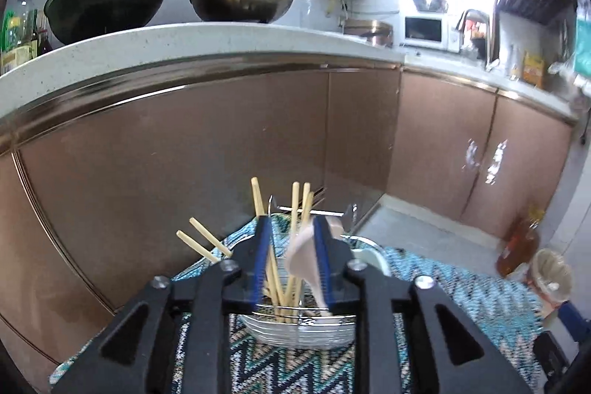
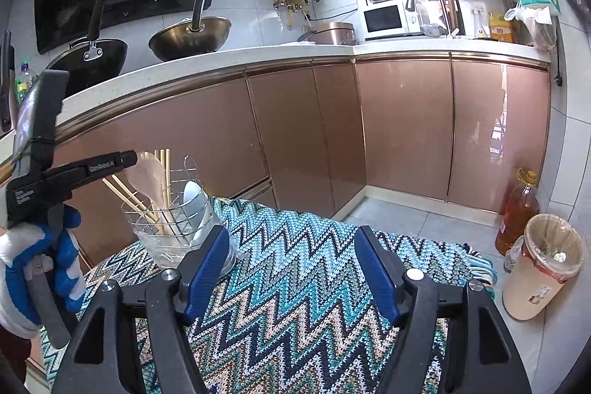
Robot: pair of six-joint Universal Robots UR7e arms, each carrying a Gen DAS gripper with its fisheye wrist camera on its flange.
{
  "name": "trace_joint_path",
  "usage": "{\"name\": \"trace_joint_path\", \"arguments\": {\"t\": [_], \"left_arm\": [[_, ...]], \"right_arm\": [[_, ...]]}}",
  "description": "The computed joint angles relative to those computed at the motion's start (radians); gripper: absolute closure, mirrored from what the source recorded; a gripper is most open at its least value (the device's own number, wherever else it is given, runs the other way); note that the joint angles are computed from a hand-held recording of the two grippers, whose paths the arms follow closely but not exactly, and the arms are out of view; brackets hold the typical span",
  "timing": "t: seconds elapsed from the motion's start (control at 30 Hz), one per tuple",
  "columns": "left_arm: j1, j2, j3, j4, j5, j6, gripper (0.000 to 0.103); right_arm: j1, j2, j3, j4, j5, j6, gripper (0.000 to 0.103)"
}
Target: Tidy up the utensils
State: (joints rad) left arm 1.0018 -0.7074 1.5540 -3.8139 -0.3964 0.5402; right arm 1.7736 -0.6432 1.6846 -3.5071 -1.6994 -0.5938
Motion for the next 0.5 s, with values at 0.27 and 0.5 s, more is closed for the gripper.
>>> {"name": "trace_joint_path", "arguments": {"t": [0.27,0.5], "left_arm": [[-0.067,-0.115,0.162,-0.016,-0.029,-0.082,0.062],[-0.145,-0.219,0.361,-0.088,0.02,-0.152,0.051]], "right_arm": [[0.037,-0.029,0.047,-0.039,-0.028,-0.01,0.029],[0.086,-0.057,0.106,-0.095,-0.074,-0.029,0.02]]}}
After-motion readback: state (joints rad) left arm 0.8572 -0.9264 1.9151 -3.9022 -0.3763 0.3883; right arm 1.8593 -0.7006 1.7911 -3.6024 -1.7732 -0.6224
